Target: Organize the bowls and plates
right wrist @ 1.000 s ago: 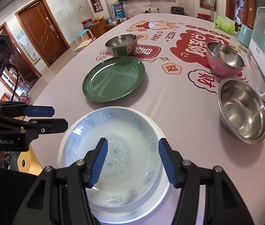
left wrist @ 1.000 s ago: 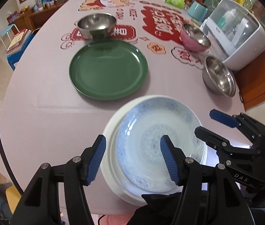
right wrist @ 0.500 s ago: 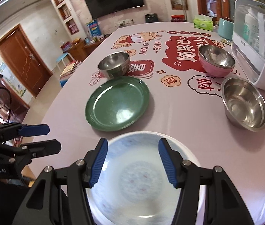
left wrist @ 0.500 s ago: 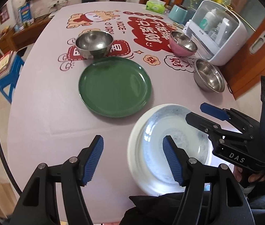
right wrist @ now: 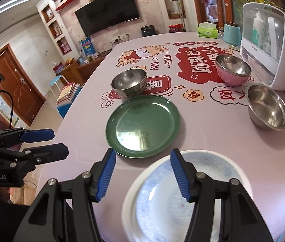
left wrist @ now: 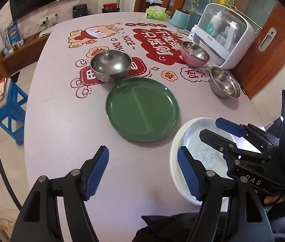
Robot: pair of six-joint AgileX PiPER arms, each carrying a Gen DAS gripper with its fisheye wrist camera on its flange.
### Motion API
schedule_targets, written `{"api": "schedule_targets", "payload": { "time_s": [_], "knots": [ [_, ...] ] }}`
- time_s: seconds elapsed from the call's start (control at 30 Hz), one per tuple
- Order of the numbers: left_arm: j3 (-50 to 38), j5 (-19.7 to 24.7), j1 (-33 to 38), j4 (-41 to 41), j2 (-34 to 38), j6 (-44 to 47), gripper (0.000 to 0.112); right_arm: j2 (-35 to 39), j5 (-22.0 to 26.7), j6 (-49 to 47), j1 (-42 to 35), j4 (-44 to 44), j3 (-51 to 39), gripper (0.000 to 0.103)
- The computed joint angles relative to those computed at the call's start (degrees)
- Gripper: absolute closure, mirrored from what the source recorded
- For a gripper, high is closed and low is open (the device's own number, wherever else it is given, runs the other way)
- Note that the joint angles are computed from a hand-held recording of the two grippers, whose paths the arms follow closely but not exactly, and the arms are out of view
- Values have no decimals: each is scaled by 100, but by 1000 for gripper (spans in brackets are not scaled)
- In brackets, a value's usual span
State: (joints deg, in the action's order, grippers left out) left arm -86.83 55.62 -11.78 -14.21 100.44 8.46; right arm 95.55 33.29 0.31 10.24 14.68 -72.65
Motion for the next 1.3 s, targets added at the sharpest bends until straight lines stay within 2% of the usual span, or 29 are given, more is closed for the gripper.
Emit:
{"api": "schedule_targets", "payload": {
  "time_s": [0.17, 0.47, 0.93, 1.17, 1.3],
  "knots": [
    [-231, 38, 301, -129, 212, 377, 36, 101, -83, 635, 181, -200, -128, 47],
    [-810, -123, 574, -231, 780, 526, 35, 526, 146, 1421, 113, -253, -640, 47],
    [-2094, 189, 800, -508, 2134, 84, 36, 1394, 940, 1286, -261, 220, -1556, 47],
    [-2522, 341, 672, -483, 2639, -180, 36, 1619, 1055, 1273, -550, 536, -1599, 47],
    [-2556, 283, 594, -546, 2766, -223, 36, 1814, 1053, 1206, -674, 741, -1695, 47]
  ]
}}
